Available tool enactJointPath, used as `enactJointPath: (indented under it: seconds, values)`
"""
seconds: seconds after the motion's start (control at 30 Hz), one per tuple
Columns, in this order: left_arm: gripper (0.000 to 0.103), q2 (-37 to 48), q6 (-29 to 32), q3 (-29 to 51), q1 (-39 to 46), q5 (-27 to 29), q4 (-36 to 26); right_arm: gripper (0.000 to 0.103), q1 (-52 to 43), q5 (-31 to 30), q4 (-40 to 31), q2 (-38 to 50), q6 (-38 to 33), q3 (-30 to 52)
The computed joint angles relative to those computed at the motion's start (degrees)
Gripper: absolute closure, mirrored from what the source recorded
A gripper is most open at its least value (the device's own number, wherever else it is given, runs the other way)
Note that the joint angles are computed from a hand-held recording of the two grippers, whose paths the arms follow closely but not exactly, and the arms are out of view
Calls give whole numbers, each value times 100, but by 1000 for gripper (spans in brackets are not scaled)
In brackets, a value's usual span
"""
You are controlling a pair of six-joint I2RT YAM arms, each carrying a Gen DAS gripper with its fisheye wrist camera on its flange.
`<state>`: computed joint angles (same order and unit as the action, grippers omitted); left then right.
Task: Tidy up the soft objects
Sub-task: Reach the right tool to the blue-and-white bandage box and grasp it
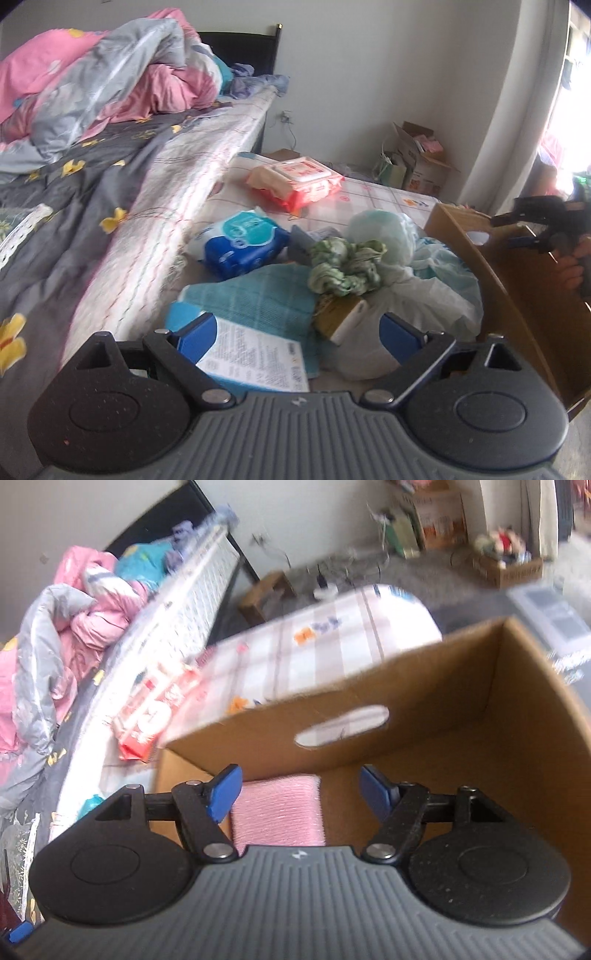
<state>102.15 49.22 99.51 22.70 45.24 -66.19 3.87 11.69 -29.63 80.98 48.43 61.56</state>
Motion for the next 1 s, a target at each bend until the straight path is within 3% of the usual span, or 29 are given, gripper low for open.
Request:
enactJointPath:
  seconds: [0.17,0.4,0.57,0.8,1.0]
  values:
    - [7,256,367,186,328,-3,-296,32,982,380,-924,-1073,483,180]
    - [8,318,811,14,649,-132,-268,30,2533,253,-244,-914,1547,334]
    - [13,516,1066,102,748,-32,-717,32,3277,-257,247,363,1523,1185]
    - [36,678,668,-162,472,-190,-553,46,3234,-1339,181,2679,938,3275]
    - [42,803,99,-316,206,-276,-102,49,2952,-1938,-733,4671,622,5537]
